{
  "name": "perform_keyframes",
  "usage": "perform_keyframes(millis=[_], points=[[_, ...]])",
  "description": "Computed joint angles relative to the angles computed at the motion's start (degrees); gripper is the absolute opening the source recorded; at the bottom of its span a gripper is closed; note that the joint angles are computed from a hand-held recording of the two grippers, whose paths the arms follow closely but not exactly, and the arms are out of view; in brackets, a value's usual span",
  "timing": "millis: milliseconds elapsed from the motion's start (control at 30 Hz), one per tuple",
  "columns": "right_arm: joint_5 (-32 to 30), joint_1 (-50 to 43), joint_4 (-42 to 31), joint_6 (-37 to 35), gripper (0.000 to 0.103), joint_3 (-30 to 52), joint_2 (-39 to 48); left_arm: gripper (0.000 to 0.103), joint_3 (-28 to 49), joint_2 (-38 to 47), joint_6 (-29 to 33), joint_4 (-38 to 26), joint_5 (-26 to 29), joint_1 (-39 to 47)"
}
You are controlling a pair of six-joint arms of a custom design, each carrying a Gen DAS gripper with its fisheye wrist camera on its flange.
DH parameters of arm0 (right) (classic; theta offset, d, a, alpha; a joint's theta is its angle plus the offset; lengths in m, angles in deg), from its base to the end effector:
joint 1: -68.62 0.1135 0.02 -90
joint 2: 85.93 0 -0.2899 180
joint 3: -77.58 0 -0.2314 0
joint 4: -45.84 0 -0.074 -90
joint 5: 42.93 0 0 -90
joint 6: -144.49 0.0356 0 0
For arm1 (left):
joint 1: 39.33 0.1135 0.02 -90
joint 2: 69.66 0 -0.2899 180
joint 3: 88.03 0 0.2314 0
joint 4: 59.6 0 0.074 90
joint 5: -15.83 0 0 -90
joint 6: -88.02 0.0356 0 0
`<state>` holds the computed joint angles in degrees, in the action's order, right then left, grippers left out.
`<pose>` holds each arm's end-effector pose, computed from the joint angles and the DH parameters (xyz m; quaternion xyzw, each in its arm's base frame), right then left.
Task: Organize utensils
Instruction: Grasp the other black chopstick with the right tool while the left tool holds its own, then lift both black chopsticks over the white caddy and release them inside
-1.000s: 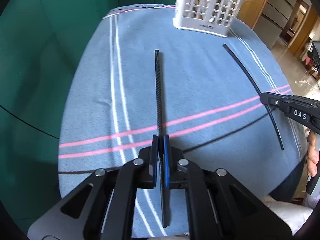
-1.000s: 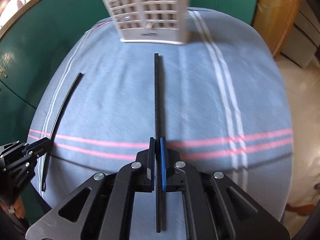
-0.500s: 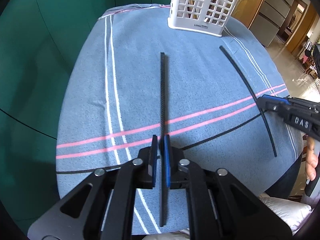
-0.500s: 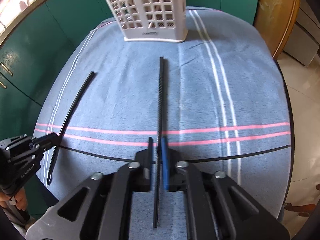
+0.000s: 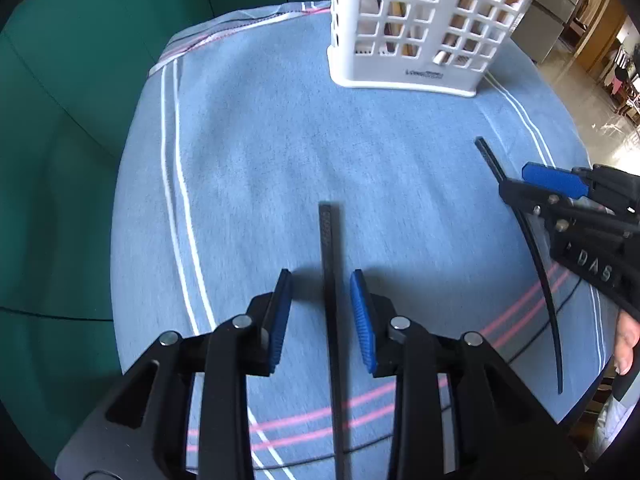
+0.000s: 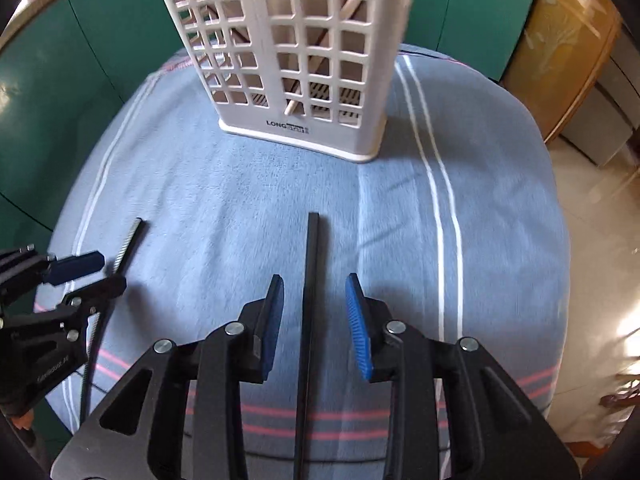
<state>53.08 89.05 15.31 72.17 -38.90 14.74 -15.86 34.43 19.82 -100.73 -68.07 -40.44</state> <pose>0.2821 0.1011 0.1574 -0.0134 0.9797 0.0145 0.1995 0.3187 -0.0100 0.1677 0.2038 0.9664 -0.0253 0.1542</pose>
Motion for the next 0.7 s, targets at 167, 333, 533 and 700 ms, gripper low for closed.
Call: perform_keyframes(millis=[167,333,533,700], points=[[-2.0,-1.0,-5.3,-2.4,0.031,5.9,4.4,0.026,6.8,4.0,-0.3,-6.1,-1.5,-1.2],[-4.9,-2.2,-4.3,-3.0,0.007,5.2,3.5,0.006,6.7,3.9,-0.1,-5.7,0.2,-1.6],[-5.8,-2.2,-3.7,-2.9,0.007,0.7,-4.8,0.006,3.0,-4.5,-1.1,-4.5,4.2,0.0],[-6.0,-2.2,-9.0,-2.5,0.007,-2.1,-22.5,0.006,3.4,-17.7,-0.8,-7.6,10.7,3.9]])
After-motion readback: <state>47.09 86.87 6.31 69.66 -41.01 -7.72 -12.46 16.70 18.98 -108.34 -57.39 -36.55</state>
